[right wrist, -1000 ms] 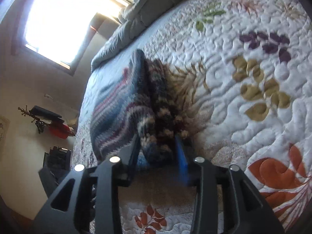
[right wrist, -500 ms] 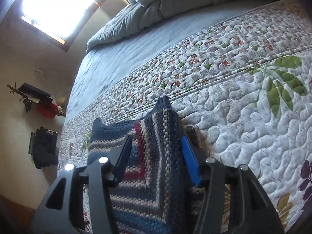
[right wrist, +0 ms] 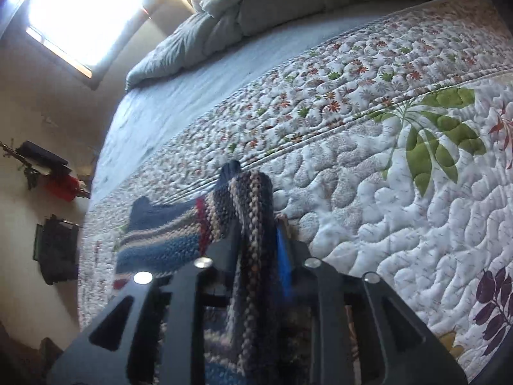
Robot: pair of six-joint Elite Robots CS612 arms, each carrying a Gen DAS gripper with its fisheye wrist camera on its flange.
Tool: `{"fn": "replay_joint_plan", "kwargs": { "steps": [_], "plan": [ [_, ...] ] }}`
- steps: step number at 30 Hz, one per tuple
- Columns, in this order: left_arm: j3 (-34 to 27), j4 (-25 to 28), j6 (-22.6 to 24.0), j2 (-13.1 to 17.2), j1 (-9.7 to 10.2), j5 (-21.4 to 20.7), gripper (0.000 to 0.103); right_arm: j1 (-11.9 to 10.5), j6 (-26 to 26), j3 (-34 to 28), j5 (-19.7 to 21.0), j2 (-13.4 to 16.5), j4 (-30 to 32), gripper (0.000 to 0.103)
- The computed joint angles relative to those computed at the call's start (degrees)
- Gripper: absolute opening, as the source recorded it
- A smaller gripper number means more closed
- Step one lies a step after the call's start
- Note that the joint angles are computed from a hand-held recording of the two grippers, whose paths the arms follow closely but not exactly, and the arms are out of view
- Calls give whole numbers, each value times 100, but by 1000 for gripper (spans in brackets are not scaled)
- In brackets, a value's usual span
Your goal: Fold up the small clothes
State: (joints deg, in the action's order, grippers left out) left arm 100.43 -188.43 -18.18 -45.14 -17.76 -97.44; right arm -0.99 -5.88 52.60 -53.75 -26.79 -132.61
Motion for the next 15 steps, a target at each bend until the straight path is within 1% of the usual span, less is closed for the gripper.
{"fn": "replay_joint_plan", "kwargs": {
  "steps": [1, 2, 3, 4, 5, 6, 7, 8, 9, 10, 12, 13, 14, 15],
  "plan": [
    [-3, 14, 12, -3, 6, 3, 71, -26, -53, 179, 16, -118, -120, 47],
    [22, -9, 16, -21, 7, 23, 71, -48, -162, 446, -87, -283, -360, 47],
    [43, -44, -1, -36, 15, 31, 71, -74, -256, 681, -56, -425, -537, 47],
    [58, -90, -32, -46, 15, 34, 71, -106, -330, 912, -40, -556, -709, 43],
    [63, -137, -54, -43, 22, 32, 72, -155, -386, 1193, 81, -700, -976, 38],
    [80, -204, -90, -52, 23, 39, 73, -196, -457, 1365, 280, -786, -1074, 36],
    [83, -240, -124, -52, 23, 38, 75, -225, -556, 1520, 470, -864, -1078, 32],
    [84, -251, -174, -57, 20, 24, 75, -227, -577, 1629, 581, -904, -1096, 31],
    [81, -239, -213, -60, 19, 0, 75, -198, -637, 1647, 612, -899, -970, 30],
    [78, -222, -250, -66, 21, -23, 75, -152, -718, 1622, 536, -877, -785, 26],
    [55, -127, -305, -67, 31, -80, 76, -86, -666, 1524, 96, -764, -589, 17],
    [26, -14, -337, -63, 38, -95, 76, -83, -609, 1490, -36, -722, -575, 6],
    [3, 85, -387, -59, 47, -115, 76, -100, -535, 1476, -53, -691, -588, 5],
    [-30, 222, -448, -53, 71, -179, 76, -137, -426, 1511, 64, -717, -581, 6]
  ]
}}
